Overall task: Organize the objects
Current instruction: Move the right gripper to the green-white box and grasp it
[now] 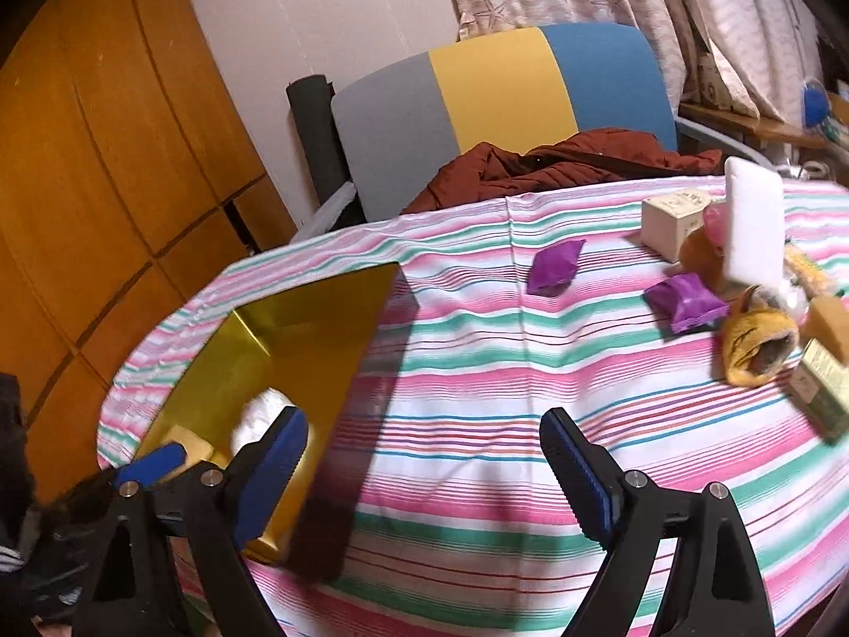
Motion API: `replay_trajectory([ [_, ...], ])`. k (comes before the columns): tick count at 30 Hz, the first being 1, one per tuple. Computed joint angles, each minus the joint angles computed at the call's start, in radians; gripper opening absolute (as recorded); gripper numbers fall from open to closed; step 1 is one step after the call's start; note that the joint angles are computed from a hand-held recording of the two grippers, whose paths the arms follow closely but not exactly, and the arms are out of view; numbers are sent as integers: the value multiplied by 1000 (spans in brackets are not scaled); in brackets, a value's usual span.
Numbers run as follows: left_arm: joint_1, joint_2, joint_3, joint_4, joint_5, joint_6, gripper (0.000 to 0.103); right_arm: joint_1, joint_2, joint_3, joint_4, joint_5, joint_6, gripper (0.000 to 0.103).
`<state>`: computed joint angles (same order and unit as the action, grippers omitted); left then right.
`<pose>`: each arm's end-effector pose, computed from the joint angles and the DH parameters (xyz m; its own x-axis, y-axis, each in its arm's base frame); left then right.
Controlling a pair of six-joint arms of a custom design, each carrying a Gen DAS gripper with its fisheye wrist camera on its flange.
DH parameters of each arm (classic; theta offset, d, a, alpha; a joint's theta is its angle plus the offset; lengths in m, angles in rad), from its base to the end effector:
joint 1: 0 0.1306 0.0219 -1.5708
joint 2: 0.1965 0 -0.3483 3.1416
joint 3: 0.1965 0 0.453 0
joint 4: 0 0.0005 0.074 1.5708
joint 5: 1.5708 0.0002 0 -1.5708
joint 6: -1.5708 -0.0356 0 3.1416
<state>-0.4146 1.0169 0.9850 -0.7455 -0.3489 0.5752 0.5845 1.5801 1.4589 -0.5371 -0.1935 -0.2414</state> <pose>0.3976 -0.1622 0.3669 -0.6233 -0.2842 -0.7285 -0.2187 0.9578 -0.1865 0.5209 0.3523 0.3500 -0.6552 -0.1522 -0.7400 -0.5270 0.7939 0.3033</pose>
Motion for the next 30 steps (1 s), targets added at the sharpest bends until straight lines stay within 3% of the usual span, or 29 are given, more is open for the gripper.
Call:
replay_trajectory([
  [5,-29,32,21,11,17,-7,70,-52,-18,-18,-24,30,66,90],
  [18,-101,168,123,11,91,-30,72,-229,-44,-55,-20,155,91,93],
  [27,-122,265,204,-9,142,-51,72,-311,-16,-50,-15,138,158,92],
  [30,-123,291,226,-14,162,-51,72,-328,11,-33,-36,115,159,81],
])
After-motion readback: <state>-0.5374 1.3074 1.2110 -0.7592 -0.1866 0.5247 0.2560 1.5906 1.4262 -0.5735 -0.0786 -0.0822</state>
